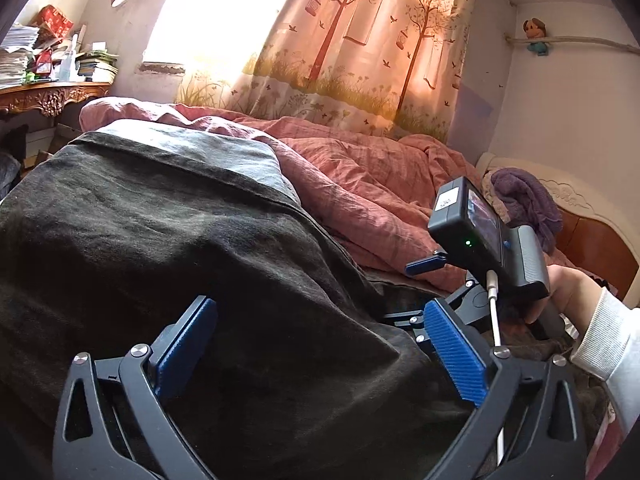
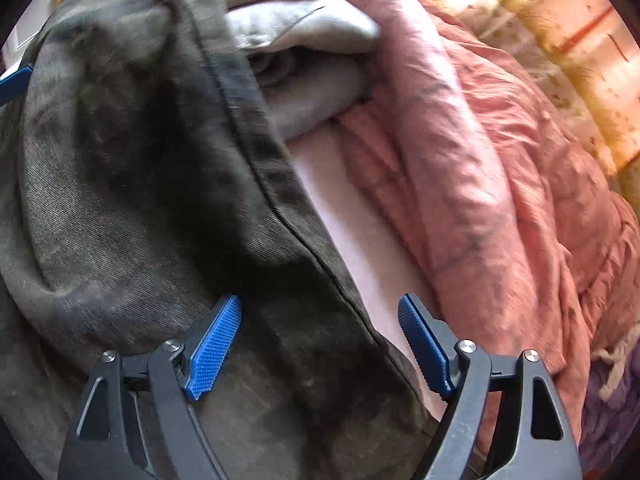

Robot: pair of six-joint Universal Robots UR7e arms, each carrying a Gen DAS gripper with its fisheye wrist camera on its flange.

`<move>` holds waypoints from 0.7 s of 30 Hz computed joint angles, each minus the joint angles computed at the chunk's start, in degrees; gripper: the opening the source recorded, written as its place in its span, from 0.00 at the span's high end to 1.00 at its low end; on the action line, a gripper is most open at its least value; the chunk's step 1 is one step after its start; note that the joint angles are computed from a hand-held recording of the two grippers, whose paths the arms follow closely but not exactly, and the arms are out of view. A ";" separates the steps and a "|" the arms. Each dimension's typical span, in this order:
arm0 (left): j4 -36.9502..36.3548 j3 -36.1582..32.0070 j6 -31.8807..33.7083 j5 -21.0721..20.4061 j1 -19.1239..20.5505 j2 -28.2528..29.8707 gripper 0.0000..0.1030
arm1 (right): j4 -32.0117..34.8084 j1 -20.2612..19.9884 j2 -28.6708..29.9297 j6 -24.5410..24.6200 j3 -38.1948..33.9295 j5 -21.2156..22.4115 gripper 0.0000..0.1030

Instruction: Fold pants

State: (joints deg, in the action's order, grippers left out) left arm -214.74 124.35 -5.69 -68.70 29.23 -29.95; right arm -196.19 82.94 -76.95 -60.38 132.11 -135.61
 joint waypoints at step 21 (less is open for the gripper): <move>1.43 -0.68 2.29 4.98 -1.73 1.43 0.01 | 22.08 -4.67 -7.22 2.42 -2.41 5.47 0.20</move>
State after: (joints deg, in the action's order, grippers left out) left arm -213.31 123.66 -3.40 -63.72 27.50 -28.52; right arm -174.11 78.27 -84.17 -57.96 129.71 -130.13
